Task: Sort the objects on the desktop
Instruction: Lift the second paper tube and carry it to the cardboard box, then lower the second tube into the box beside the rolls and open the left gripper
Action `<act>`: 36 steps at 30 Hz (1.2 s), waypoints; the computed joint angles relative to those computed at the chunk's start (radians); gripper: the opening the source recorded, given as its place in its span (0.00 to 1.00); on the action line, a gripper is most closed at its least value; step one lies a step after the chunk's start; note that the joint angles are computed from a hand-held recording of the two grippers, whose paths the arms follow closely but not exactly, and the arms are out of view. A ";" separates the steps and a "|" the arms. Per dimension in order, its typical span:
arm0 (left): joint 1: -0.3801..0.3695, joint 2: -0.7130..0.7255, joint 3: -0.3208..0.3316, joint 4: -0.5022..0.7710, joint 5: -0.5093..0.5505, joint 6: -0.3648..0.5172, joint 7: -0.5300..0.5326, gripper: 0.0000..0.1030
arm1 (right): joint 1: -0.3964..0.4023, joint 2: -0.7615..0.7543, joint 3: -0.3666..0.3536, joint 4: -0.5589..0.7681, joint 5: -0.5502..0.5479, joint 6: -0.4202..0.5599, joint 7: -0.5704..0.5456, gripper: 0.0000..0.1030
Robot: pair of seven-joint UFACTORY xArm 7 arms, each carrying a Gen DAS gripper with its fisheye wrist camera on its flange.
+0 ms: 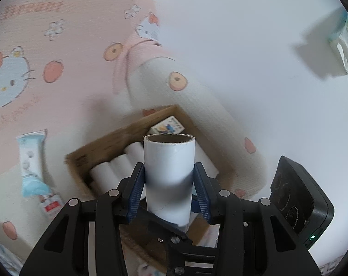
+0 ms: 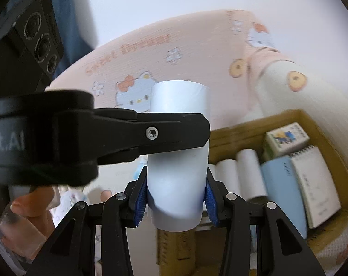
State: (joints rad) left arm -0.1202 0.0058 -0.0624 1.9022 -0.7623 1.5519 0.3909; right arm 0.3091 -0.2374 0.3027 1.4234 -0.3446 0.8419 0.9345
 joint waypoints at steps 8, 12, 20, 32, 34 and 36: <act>-0.048 0.046 -0.043 0.057 0.047 -0.017 -0.053 0.46 | -0.023 -0.024 -0.041 -0.020 0.054 0.016 -0.057 0.39; -0.063 0.093 -0.060 0.106 0.071 -0.008 -0.099 0.45 | -0.031 -0.009 -0.049 0.007 0.080 0.066 -0.087 0.39; -0.066 0.214 -0.086 0.228 0.130 0.072 -0.255 0.45 | -0.021 0.008 -0.110 -0.012 0.258 0.059 -0.225 0.39; -0.067 0.379 -0.111 0.364 0.212 0.150 -0.370 0.45 | -0.021 0.004 -0.141 -0.056 0.431 0.063 -0.314 0.40; -0.055 0.423 -0.124 0.400 0.193 0.191 -0.402 0.45 | -0.020 0.004 -0.136 -0.055 0.430 0.089 -0.325 0.40; -0.044 0.436 -0.133 0.391 0.174 0.205 -0.421 0.45 | -0.021 0.001 -0.131 -0.059 0.428 0.104 -0.319 0.40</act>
